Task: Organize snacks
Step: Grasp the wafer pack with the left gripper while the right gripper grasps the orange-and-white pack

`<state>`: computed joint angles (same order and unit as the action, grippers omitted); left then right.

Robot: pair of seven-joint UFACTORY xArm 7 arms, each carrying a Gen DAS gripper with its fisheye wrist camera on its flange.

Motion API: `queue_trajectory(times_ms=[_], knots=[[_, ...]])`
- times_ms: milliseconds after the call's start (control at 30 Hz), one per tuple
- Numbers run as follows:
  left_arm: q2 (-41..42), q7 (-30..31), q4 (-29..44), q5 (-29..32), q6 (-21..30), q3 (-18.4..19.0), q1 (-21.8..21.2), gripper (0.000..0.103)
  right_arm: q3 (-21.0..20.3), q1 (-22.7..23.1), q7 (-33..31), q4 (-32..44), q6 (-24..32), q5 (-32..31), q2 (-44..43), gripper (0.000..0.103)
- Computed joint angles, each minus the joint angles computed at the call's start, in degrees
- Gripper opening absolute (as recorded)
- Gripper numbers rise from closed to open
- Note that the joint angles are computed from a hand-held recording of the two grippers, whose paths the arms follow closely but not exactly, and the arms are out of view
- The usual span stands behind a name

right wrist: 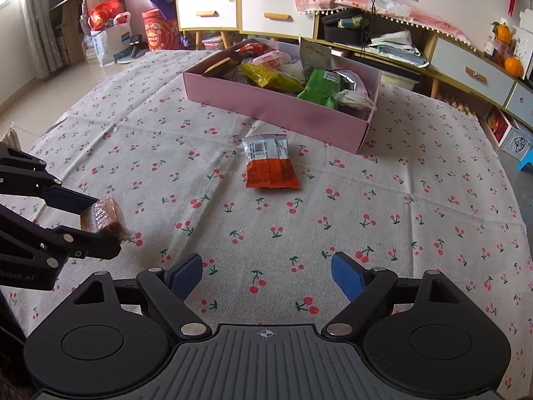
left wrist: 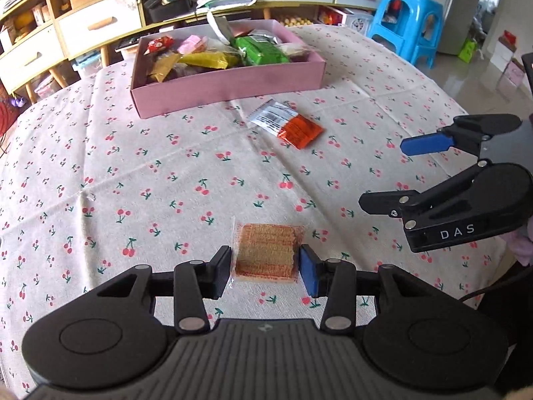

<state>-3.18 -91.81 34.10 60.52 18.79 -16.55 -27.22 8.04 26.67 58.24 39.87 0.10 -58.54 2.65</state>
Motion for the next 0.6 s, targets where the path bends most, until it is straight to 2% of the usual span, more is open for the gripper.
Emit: queue_trajectory(times_ms=[100, 233, 300, 367, 467, 500, 533, 600], knots=[[0.0, 0.4, 0.2, -2.0, 0.7, 0.6, 0.5, 0.04, -1.7, 1.0, 4.1, 2.7, -0.6, -4.0, 2.7, 0.086], [0.1, 0.5, 0.4, -4.6, 1.8, 1.1, 1.2, 0.04, -6.2, 4.7, 14.0, 7.1, -0.9, -14.0, 6.4, 0.086], [0.3, 0.4, 0.7, -5.1, 2.1, 1.2, 1.5, 0.04, -6.7, 5.3, 15.9, 8.9, -0.7, -16.1, 8.1, 0.086], [0.4, 0.6, 0.8, -5.6, 2.1, 1.4, 1.7, 0.04, -6.5, 5.3, 15.3, 10.2, -0.5, -15.4, 9.5, 0.086], [-0.2, 0.8, 0.7, -6.3, 2.3, 1.4, 2.1, 0.04, -4.9, 4.0, 8.8, 11.2, -0.8, -8.1, 11.8, 0.086], [-0.3, 0.8, 0.8, -6.4, 2.3, 1.4, 2.2, 0.04, -5.7, 4.6, 9.0, 11.7, -1.6, -7.6, 12.4, 0.087], [-0.2, 0.8, 1.0, -6.4, 2.2, 1.4, 2.3, 0.04, -8.9, 7.4, 11.6, 12.6, -2.9, -9.4, 13.2, 0.088], [-0.4, 0.8, 1.2, -6.2, 2.3, 1.3, 2.5, 0.04, -11.7, 9.9, 12.5, 14.2, -3.5, -9.9, 14.6, 0.089]])
